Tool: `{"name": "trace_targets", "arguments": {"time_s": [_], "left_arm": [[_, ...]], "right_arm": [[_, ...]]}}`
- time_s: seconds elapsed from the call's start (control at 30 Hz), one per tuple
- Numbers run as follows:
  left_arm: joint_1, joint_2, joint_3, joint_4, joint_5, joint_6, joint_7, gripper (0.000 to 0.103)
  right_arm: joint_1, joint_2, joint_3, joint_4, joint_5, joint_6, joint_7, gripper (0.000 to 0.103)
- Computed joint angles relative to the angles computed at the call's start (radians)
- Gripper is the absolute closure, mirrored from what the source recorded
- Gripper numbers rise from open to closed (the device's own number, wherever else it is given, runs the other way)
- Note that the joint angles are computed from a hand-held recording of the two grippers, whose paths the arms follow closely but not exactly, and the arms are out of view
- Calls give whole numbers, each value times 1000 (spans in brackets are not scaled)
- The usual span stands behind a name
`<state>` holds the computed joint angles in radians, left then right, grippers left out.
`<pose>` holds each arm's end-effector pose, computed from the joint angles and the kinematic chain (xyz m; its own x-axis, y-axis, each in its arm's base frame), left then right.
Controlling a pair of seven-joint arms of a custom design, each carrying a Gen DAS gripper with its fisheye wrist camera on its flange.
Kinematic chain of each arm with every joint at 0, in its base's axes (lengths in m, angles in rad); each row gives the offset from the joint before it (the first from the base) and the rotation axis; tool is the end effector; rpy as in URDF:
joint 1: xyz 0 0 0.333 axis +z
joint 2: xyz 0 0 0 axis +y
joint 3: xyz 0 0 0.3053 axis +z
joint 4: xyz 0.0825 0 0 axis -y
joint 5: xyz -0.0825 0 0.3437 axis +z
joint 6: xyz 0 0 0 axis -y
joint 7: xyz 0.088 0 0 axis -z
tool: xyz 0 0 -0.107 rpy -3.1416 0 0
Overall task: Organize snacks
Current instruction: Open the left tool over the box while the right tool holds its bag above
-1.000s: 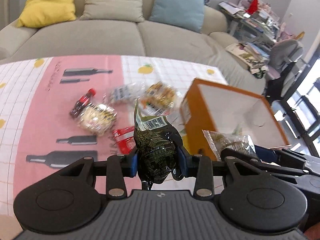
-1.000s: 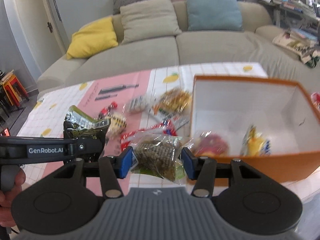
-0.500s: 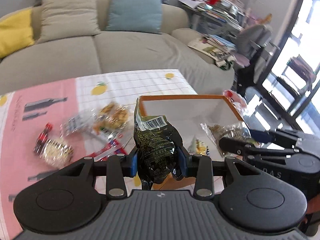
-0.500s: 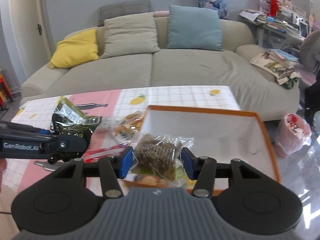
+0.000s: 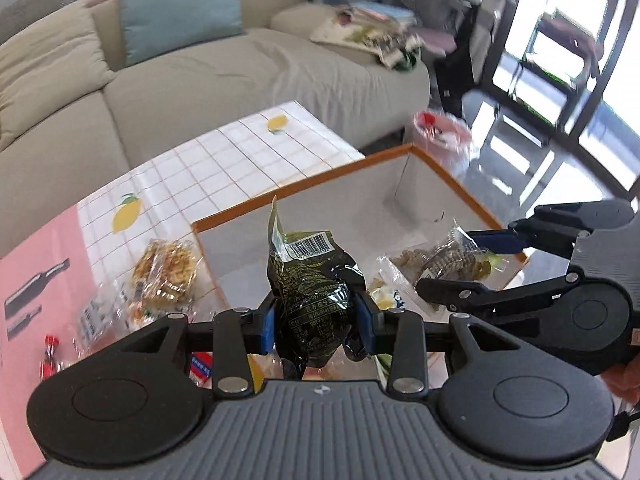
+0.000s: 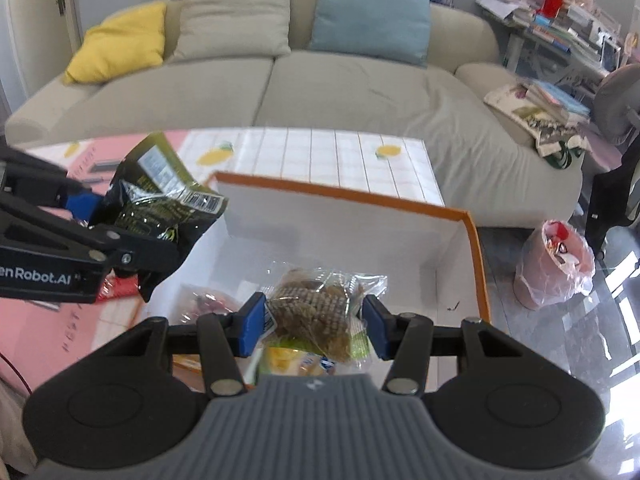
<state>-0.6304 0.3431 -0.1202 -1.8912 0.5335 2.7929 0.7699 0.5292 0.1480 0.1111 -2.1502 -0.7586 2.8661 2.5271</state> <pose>0.4490 -0.4413 0.3993 -0.3916 -0.9177 0.0665 -0.7669 0.2856 -0.5747 0.4271 0.3636 0.4027 0.3462 -0.9382 0.0018 -0.7405 -0.2744 -0.6134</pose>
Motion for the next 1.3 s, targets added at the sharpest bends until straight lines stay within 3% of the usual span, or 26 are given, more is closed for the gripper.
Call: {"name": "trace_targets", "arguments": {"time_s": [0.13, 0.4, 0.6, 0.73, 1.1, 1.3], "left_arm": [[34, 97, -44, 122, -91, -82, 170, 59], [21, 250, -31, 310, -200, -214, 347, 59], [2, 324, -13, 407, -233, -293, 414, 59], [-7, 363, -3, 466, -245, -350, 439, 59], [-20, 396, 8, 525, -237, -426, 454, 59], [-36, 379, 29, 517, -203, -434, 406, 46]], "right_arm": [[-52, 73, 35, 40, 181, -3, -215, 52], [-114, 205, 80, 148, 478, -52, -515, 52], [-74, 273, 48, 234, 488, -116, -586, 51], [-68, 293, 42, 251, 477, -111, -633, 51], [-56, 347, 27, 320, 477, -142, -695, 50], [-43, 356, 19, 343, 468, -160, -702, 50]]}}
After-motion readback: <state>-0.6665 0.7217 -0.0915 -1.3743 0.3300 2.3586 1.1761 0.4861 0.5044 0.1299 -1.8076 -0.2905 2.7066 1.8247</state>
